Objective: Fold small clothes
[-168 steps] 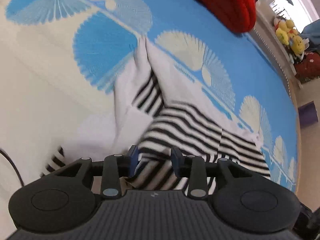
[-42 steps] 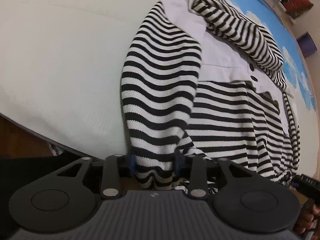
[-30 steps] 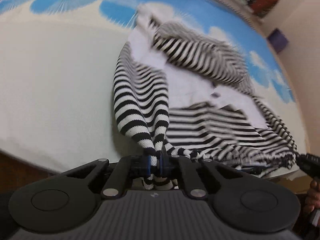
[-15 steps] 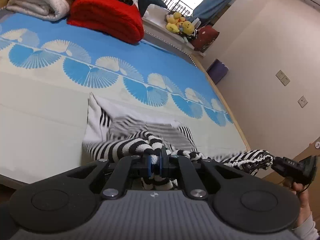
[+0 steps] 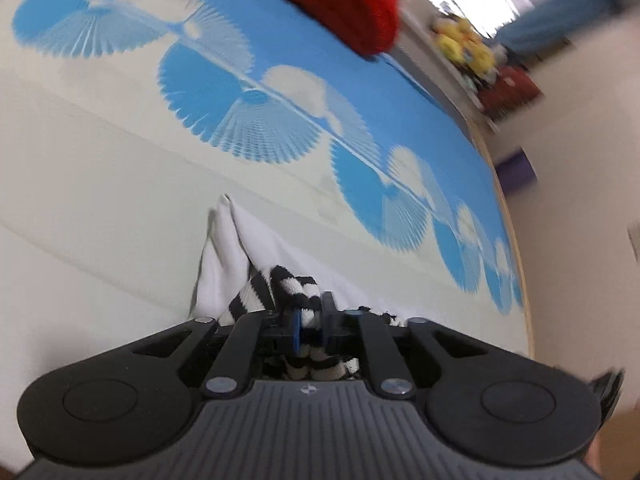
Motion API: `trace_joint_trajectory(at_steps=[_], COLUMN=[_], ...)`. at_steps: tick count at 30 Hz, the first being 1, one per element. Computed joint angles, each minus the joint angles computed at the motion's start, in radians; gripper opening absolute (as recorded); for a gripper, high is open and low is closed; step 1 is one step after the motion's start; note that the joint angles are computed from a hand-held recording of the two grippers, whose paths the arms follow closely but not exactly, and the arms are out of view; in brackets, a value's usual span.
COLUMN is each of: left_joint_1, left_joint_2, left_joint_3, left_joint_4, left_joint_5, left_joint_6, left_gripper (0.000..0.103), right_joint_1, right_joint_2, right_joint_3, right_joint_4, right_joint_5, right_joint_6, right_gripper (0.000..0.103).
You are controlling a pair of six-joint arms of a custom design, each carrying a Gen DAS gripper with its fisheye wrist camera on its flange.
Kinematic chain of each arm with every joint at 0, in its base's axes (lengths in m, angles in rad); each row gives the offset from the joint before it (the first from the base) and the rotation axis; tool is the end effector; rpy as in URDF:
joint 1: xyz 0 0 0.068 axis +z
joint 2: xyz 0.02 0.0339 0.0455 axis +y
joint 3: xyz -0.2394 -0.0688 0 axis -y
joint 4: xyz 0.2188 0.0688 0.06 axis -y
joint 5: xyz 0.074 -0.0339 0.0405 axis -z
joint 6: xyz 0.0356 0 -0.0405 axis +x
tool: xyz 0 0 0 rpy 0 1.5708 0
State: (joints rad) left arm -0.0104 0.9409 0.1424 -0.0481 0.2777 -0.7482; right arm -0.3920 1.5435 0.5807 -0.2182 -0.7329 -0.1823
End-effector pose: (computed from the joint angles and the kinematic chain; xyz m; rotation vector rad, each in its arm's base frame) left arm 0.1462 -0.0113 0.1110 -0.7736 2.3660 -0.6714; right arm 0.2178 -0.0643 0.1146 0.0722 2.4706 0.7694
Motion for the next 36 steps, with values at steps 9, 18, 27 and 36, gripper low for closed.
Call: trace_joint_trajectory(at_steps=[9, 18, 27, 36], left_joint_1=[0.191, -0.196, -0.383, -0.344], left_joint_2=[-0.102, 0.202, 0.517, 0.724], left_joint_3=[-0.087, -0.015, 0.062, 0.196], left_joint_4=[0.104, 0.113, 0.272, 0.35], left_joint_5=[0.058, -0.301, -0.499, -0.505], left_joint_6=[0.032, 0.2, 0.155, 0.175], left_gripper=[0.053, 0.071, 0.072, 0.072], right_joint_1=[-0.016, 0.057, 0.233, 0.398], right_joint_2=[0.128, 0.154, 0.276, 0.456], right_joint_3=[-0.05, -0.125, -0.185, -0.078], right_joint_4=[0.357, 0.332, 0.68, 0.787], right_joint_5=[0.045, 0.192, 0.406, 0.518], right_joint_6=[0.156, -0.28, -0.248, -0.249], right_gripper=[0.037, 0.052, 0.058, 0.057])
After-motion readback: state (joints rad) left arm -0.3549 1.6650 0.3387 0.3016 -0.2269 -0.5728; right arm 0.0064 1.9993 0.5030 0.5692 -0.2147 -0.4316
